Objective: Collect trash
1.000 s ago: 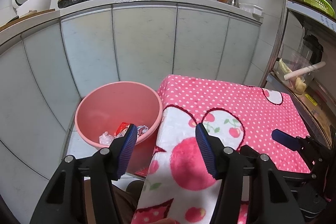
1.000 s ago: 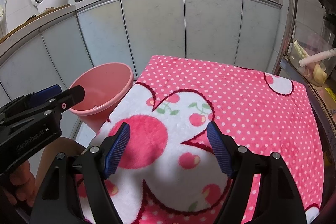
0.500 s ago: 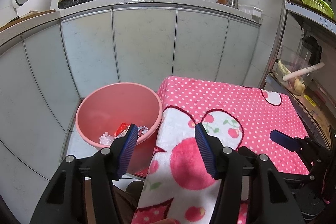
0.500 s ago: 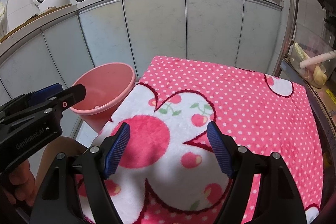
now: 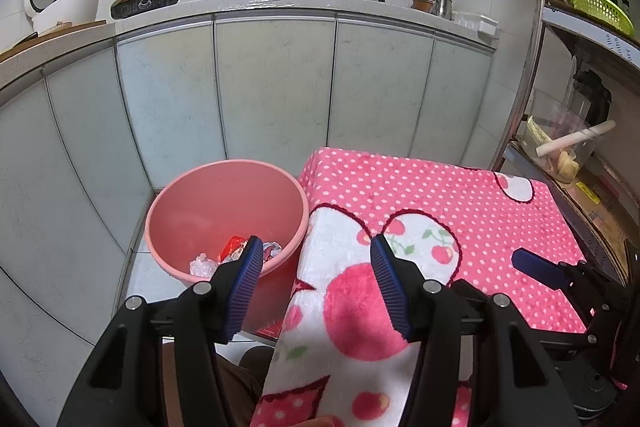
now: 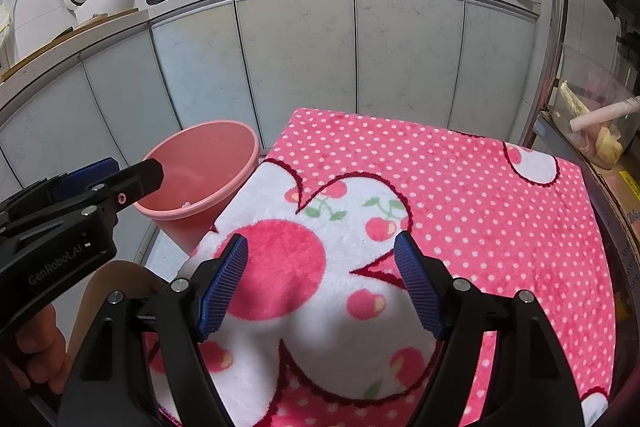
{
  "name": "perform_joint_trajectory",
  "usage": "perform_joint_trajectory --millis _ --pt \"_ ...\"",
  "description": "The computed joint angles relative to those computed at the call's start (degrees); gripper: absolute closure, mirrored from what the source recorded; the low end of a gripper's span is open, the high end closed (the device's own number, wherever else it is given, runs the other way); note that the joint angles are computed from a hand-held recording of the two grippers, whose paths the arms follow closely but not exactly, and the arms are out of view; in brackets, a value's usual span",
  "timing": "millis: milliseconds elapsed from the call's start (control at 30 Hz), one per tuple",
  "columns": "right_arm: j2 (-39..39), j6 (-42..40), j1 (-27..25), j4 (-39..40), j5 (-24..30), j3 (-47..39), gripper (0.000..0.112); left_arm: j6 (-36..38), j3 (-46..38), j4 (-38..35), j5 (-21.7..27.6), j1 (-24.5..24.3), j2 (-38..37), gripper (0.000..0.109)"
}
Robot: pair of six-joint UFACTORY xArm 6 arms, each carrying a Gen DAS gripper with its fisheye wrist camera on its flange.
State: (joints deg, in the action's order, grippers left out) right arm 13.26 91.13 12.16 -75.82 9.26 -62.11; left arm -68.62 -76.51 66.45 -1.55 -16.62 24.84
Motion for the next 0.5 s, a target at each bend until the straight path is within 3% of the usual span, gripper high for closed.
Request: perform_joint_trajectory --millis 500 --pt "-0.69 0.05 0.42 -0.01 0.46 0.23 0.036 -3.64 0.18 3.97 -0.81 0.54 -0.58 0.054"
